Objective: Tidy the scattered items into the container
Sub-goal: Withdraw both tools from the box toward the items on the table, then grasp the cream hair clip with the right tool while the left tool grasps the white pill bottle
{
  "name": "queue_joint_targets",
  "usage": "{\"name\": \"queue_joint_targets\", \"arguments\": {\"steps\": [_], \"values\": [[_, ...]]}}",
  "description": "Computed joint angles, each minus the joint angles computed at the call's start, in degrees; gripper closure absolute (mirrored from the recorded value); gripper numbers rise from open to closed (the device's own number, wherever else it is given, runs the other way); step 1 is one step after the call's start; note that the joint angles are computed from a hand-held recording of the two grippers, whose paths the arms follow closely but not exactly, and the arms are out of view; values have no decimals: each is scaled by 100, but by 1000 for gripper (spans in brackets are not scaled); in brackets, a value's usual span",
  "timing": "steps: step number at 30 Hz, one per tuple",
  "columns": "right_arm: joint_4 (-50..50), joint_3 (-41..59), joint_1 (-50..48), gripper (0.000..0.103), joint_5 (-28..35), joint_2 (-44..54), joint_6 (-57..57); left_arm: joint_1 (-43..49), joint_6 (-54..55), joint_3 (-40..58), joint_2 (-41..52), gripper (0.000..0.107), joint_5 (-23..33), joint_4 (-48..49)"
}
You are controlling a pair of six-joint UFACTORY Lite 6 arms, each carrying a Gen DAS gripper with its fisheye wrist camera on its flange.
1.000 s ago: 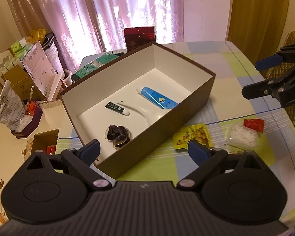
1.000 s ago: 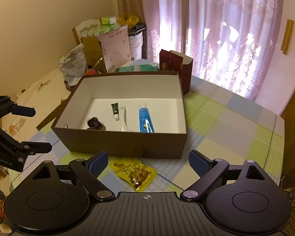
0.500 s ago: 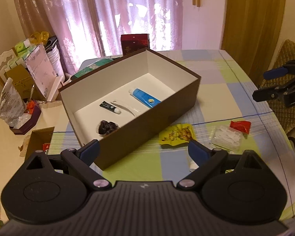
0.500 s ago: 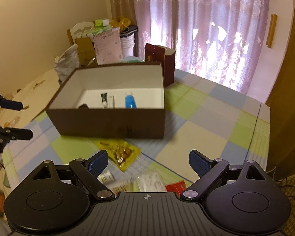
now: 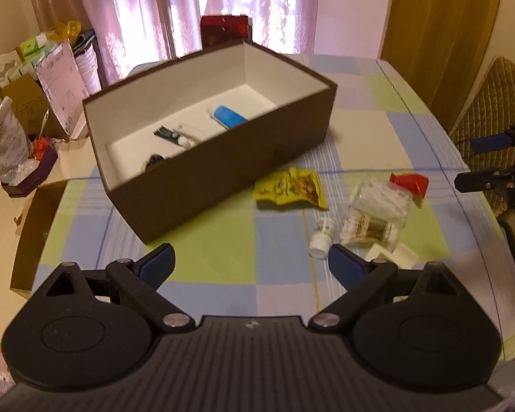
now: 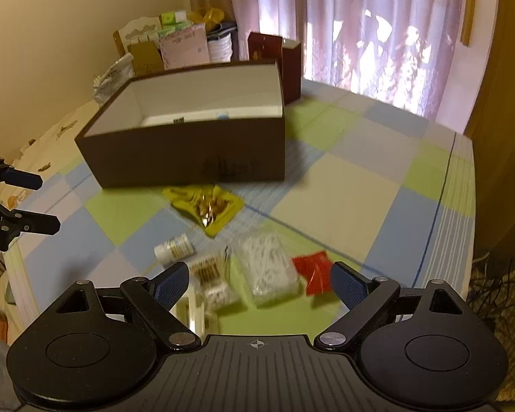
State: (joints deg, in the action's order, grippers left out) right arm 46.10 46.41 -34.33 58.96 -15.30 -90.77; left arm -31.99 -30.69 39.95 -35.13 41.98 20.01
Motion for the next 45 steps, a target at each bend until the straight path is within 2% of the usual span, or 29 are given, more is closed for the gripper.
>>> {"name": "queue_joint_targets", "arguments": {"steps": [7, 16, 26, 28, 29, 34, 35, 36, 40, 45], "values": [[-332, -924, 150, 9, -359, -417, 59, 69, 325, -410, -122, 13, -145, -375], [-536, -2057, 626, 9, -1095, -1107, 161, 765, 1227, -841, -180, 13, -309, -1007], [128, -2968, 1191, 9, -1701, -1745, -78, 1485, 2516, -936, 193, 13, -665, -1791], [323, -3053, 1360, 24, -1875, -1754, -161, 1629, 2850, -904, 276, 13, -714, -1991], [367, -3048, 1466, 38, -1978, -1674, -147, 1698, 3015, -877, 329, 13, -736, -2089], [801, -3178, 1811, 38, -2568, -1408, -303, 1980, 3716, -788, 575, 13, -859, -2485], [887, -3197, 1815, 42, -2601, -1354, -413, 2034, 3848, -771, 634, 13, -892, -2562], [904, -3198, 1838, 60, -2620, -1292, -468, 2086, 3985, -756, 689, 13, -924, -2645], [712, -3269, 1631, 60, -2405, -1515, -386, 2242, 4615, -695, 948, 14, -1089, -3078], [378, -3093, 610, 60, -1426, -1847, -173, 2152, 5302, -582, 1387, 16, -1383, -3619]]}}
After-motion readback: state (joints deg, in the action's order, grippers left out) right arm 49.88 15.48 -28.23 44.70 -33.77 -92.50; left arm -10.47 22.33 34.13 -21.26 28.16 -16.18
